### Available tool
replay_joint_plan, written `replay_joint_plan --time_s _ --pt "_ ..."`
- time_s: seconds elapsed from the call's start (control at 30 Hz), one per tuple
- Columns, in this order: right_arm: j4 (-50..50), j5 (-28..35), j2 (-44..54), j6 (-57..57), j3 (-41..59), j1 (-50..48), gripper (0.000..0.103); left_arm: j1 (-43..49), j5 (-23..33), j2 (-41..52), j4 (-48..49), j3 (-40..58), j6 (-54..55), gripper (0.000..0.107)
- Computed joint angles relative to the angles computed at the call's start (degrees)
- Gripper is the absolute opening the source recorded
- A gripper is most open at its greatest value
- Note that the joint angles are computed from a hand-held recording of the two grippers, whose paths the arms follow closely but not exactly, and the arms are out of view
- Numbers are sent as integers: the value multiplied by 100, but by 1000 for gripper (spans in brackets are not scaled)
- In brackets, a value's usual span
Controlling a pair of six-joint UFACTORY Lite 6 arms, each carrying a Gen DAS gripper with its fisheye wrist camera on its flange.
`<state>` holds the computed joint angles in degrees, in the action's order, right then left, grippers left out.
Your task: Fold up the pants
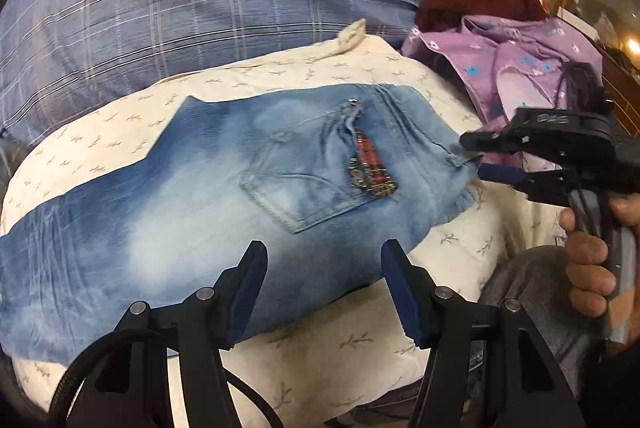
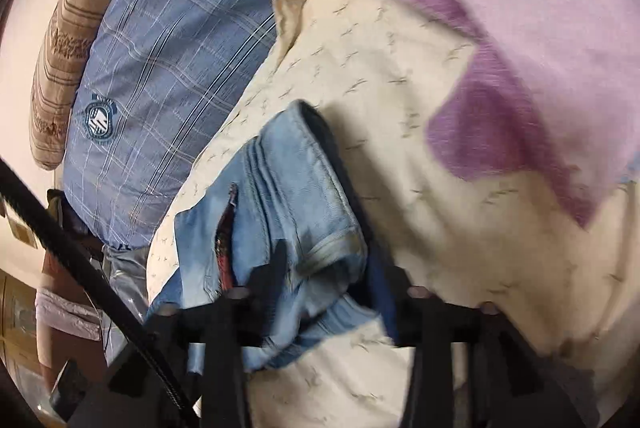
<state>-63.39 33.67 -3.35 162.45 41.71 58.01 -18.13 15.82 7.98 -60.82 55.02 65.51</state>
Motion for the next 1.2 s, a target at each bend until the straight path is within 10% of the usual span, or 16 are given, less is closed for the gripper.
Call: replay_joint_plan --time_s 0.4,0.57,0.83,0.93,1.2 --pt "2325 -541 933 -4749 945 -510 41 -147 8 520 248 467 -461 59" --pt "3617 -646 1581 -6851 1537 -889 17 -133 -29 415 239 406 -493 59" --pt "4145 -847 1163 -7438 1057 -902 21 -18 98 443 121 401 -389 59" --pt "4221 -520 1483 -7748 1420 -908 7 -69 207 556 260 573 -632 59" --pt "2402 404 -161 -3900 -59 -277 0 -634 -56 546 497 663 -474 59"
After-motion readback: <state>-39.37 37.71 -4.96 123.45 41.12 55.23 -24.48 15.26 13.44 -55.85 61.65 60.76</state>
